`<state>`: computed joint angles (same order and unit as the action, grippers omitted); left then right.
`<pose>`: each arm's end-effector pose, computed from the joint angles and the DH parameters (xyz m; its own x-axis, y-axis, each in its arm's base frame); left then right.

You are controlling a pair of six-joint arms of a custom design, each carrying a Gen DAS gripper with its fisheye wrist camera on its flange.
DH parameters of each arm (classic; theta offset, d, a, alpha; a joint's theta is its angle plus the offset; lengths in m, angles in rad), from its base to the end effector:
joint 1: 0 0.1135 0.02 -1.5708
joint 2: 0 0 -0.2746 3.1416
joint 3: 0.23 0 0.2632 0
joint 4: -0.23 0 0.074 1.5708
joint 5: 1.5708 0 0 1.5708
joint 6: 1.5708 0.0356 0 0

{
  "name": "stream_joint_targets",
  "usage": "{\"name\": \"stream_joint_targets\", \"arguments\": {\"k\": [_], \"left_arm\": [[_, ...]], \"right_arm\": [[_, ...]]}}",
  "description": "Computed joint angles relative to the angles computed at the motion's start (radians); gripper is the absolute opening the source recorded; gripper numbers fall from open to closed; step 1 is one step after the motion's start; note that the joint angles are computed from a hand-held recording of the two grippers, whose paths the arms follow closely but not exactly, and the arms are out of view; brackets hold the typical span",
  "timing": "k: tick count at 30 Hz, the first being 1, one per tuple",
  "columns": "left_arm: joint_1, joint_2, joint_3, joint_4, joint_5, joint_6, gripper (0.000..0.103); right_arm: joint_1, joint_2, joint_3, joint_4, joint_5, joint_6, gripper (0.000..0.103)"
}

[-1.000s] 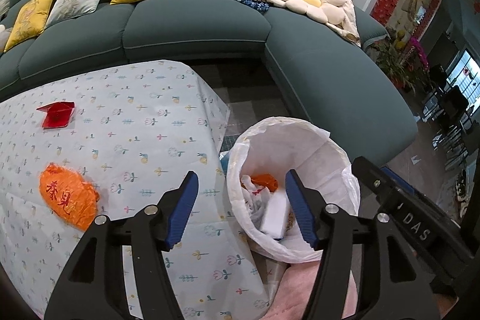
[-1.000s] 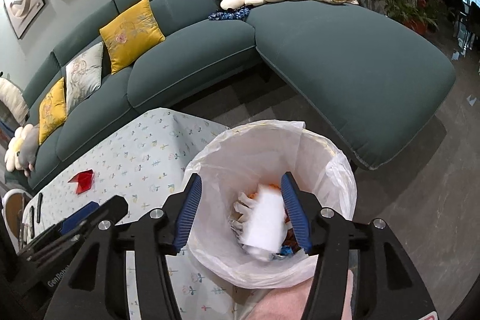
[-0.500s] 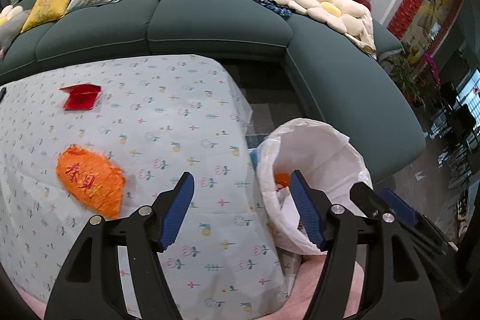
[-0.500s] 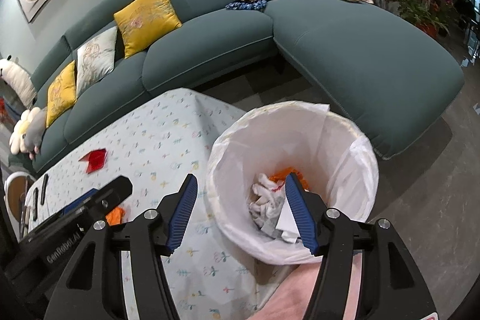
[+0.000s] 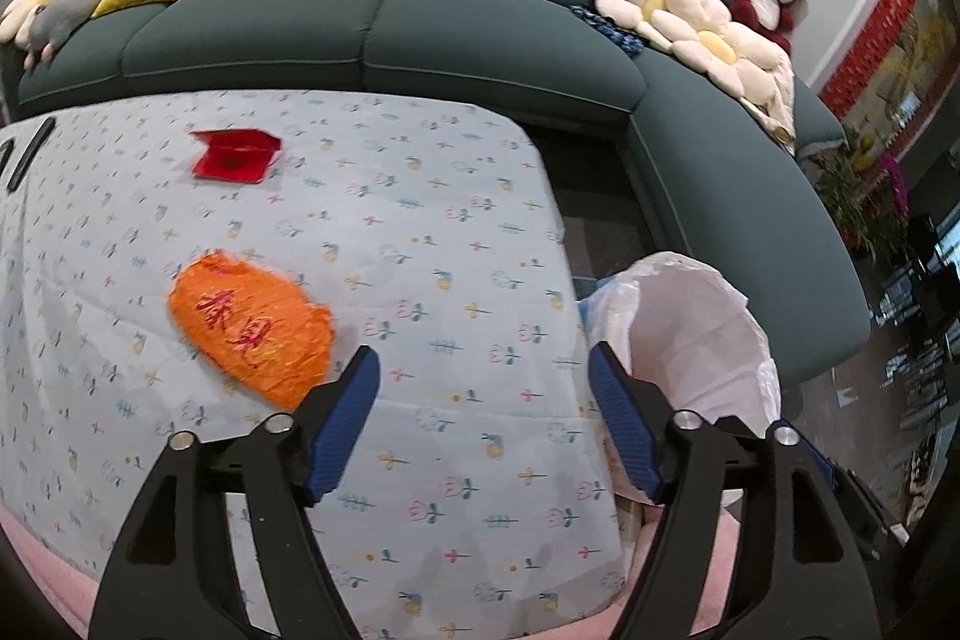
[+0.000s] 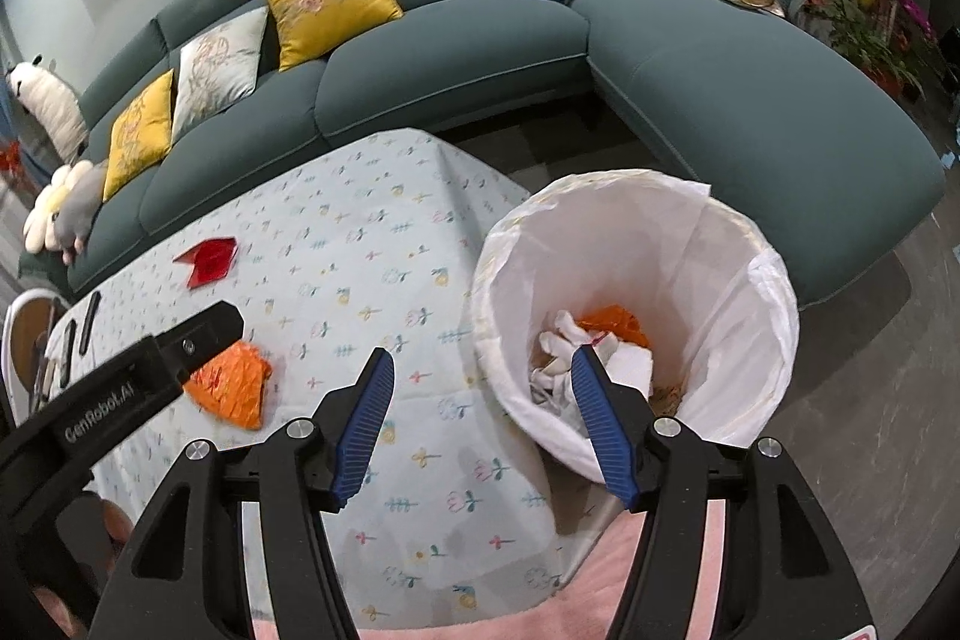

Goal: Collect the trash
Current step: 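Move both tools back over the table toward the orange bag and red card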

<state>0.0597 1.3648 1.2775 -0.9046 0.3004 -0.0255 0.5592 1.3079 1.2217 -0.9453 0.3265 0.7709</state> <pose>0.2836 0.0064 0.3293 -0.8380 -0.0745 -0.5406 0.0833 0.9616 -0.2616 0.2302 0.1306 0.3240 -0.7746 0.2938 -0.5601 0.2466 0.9558 0.1604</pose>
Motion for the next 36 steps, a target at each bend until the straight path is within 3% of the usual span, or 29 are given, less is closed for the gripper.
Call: {"name": "stream_joint_targets", "arguments": {"k": [7,15,20,36], "left_arm": [[0.083,0.005,-0.014,0.001,0.021,0.018,0.074],[0.167,0.036,-0.033,0.003,0.008,0.020,0.087],[0.223,0.080,-0.042,0.008,-0.006,0.010,0.088],[0.290,0.368,0.074,0.003,-0.008,-0.099,0.089]], "right_arm": [[0.047,0.051,0.029,-0.005,0.009,0.001,0.060],[0.082,0.105,0.068,-0.003,0.010,0.007,0.060],[0.100,0.152,0.086,0.014,-0.003,0.009,0.060],[0.078,0.389,0.217,0.068,-0.093,-0.027,0.060]]}}
